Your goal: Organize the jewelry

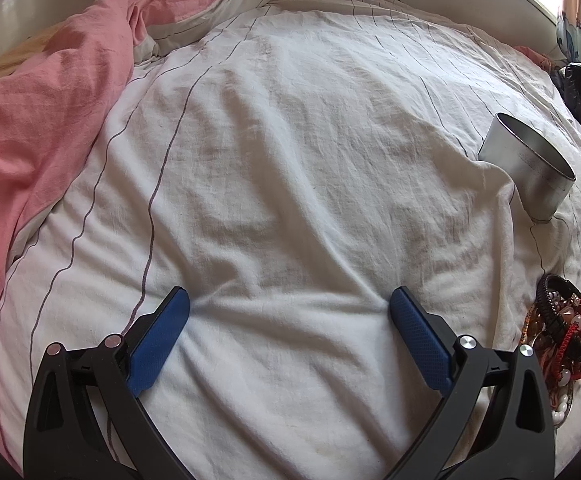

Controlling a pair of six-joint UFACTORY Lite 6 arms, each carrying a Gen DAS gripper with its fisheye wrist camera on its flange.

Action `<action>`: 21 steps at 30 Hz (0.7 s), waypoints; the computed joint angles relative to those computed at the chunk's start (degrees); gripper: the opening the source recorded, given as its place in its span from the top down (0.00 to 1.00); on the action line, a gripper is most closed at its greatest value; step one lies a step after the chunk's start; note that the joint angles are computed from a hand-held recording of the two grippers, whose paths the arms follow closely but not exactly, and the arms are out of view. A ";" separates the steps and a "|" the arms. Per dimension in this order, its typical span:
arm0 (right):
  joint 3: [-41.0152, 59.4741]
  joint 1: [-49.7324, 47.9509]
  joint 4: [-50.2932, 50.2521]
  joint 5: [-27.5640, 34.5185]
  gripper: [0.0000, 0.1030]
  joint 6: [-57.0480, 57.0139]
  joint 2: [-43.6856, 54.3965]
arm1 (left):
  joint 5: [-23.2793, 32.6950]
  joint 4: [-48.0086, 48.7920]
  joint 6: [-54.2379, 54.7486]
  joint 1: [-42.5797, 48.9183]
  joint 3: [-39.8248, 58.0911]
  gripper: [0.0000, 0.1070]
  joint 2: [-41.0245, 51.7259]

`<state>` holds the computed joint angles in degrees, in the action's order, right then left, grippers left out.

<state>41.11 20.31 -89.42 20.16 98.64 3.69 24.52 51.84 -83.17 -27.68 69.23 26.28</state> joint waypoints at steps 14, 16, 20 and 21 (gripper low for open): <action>0.60 -3.16 3.45 -5.01 0.07 -4.04 0.55 | 6.67 12.56 -22.87 -7.98 -5.48 0.10 -6.41; -0.78 -3.09 0.44 -5.49 0.07 -0.97 -0.84 | 6.58 15.73 -26.16 -10.71 -6.91 0.10 -7.46; -3.84 -4.83 -4.73 -10.33 0.07 3.98 -4.27 | 7.62 15.88 -25.81 -14.18 -6.78 0.10 -6.39; -4.33 -5.00 -4.76 -10.87 0.07 4.52 -4.76 | 7.49 15.68 -25.89 -14.33 -6.86 0.10 -6.15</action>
<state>36.78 15.31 -94.18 9.29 103.16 -1.06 32.01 67.52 -109.06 -42.01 62.38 20.13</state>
